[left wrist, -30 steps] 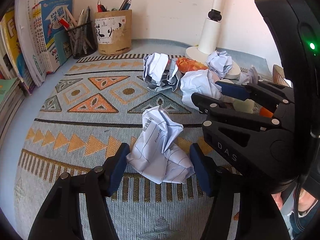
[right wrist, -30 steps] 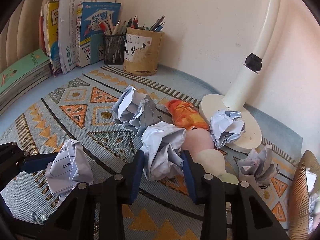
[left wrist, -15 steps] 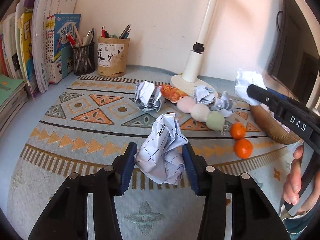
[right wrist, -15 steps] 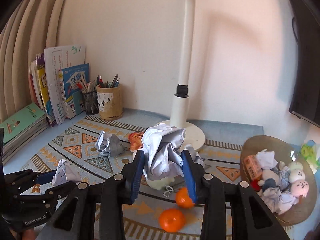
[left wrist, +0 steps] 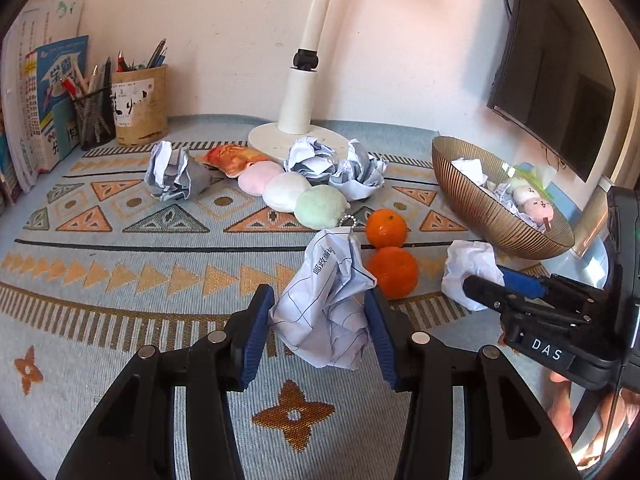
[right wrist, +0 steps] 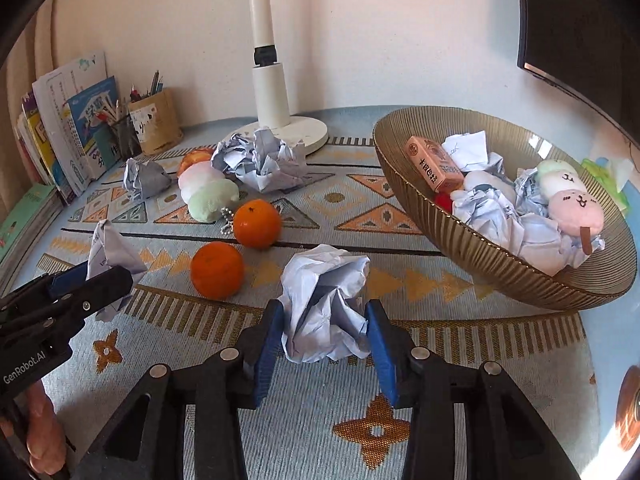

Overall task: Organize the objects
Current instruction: 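Lift and carry both held paper balls toward the glass bowl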

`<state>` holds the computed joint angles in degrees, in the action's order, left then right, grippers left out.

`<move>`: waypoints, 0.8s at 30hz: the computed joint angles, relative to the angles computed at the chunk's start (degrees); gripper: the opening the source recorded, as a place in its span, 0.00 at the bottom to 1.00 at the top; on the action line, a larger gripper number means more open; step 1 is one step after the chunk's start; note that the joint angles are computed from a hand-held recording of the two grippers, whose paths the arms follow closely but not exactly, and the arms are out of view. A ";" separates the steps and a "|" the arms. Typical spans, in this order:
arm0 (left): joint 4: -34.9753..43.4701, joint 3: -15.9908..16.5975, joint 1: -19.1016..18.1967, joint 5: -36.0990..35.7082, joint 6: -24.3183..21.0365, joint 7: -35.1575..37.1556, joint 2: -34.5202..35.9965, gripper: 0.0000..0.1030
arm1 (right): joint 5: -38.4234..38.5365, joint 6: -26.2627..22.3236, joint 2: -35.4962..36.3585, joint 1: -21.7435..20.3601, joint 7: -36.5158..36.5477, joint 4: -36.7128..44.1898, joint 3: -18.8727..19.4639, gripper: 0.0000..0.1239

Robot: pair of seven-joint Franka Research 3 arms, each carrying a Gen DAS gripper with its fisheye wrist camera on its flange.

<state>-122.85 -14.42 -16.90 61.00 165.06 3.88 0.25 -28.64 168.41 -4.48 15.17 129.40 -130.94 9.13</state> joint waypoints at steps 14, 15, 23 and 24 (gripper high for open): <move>-0.06 0.18 -0.92 -8.49 -0.28 9.28 0.75 0.46 | -4.61 -3.70 1.70 -0.97 5.16 3.02 1.25 0.58; -0.04 0.17 -0.90 -8.48 -0.29 9.09 0.76 0.46 | -7.65 -4.52 1.82 -0.56 7.29 3.41 0.97 0.46; 0.68 0.03 -1.32 -10.65 -2.27 10.81 1.36 0.46 | -27.79 -4.88 -0.19 0.41 24.09 3.05 0.07 0.33; 0.73 0.02 -1.37 -10.86 -2.56 10.98 1.38 0.46 | -28.26 -4.25 -0.48 0.21 25.19 2.75 -0.14 0.33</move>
<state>-122.12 -14.39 -18.26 50.14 162.50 14.86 1.64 -56.91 164.16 -4.95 15.38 154.59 -128.19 8.99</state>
